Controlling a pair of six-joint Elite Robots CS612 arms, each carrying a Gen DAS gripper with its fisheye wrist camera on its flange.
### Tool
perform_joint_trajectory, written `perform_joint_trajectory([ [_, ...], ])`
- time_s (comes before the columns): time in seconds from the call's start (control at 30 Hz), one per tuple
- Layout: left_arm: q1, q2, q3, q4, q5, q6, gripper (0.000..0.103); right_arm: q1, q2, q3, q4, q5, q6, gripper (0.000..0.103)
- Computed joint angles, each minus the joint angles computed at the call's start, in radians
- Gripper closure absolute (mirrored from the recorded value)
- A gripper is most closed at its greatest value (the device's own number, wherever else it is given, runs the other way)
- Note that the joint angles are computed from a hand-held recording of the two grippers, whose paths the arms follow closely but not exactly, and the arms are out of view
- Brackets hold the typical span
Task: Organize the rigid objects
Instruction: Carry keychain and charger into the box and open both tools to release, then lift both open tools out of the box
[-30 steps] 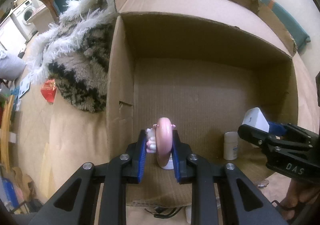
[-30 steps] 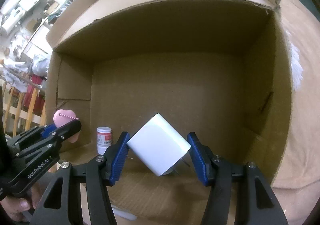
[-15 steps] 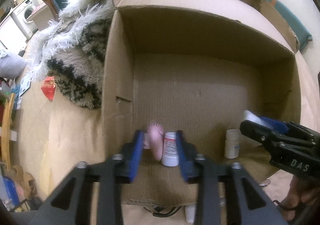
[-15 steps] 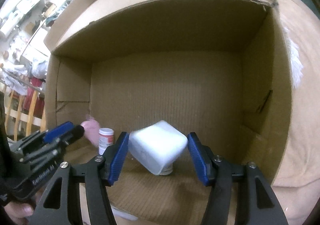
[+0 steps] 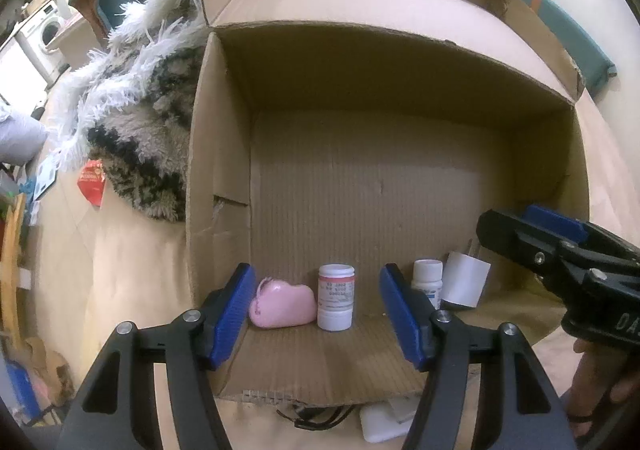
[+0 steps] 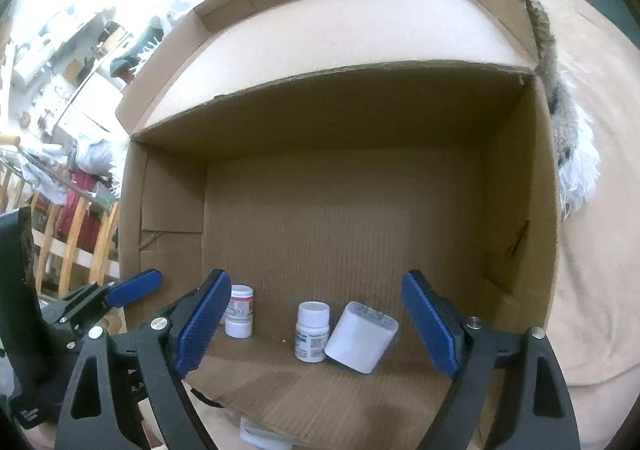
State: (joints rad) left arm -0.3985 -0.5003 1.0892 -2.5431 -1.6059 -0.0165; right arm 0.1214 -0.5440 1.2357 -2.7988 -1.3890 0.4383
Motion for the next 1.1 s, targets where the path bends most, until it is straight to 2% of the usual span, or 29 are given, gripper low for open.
perform_joint_trajectory([
  [0.33, 0.003, -0.040, 0.056, -0.048, 0.016, -0.002, 0.040, 0.009, -0.018, 0.022, -0.052, 0.001, -0.011, 0.010],
  [0.77, 0.023, -0.121, 0.150, -0.078, 0.011, -0.039, 0.038, 0.023, -0.100, 0.131, -0.118, -0.016, -0.015, 0.010],
  [1.1, 0.034, -0.177, 0.242, -0.128, 0.011, -0.066, 0.038, 0.024, -0.150, 0.225, -0.155, -0.009, 0.042, 0.010],
])
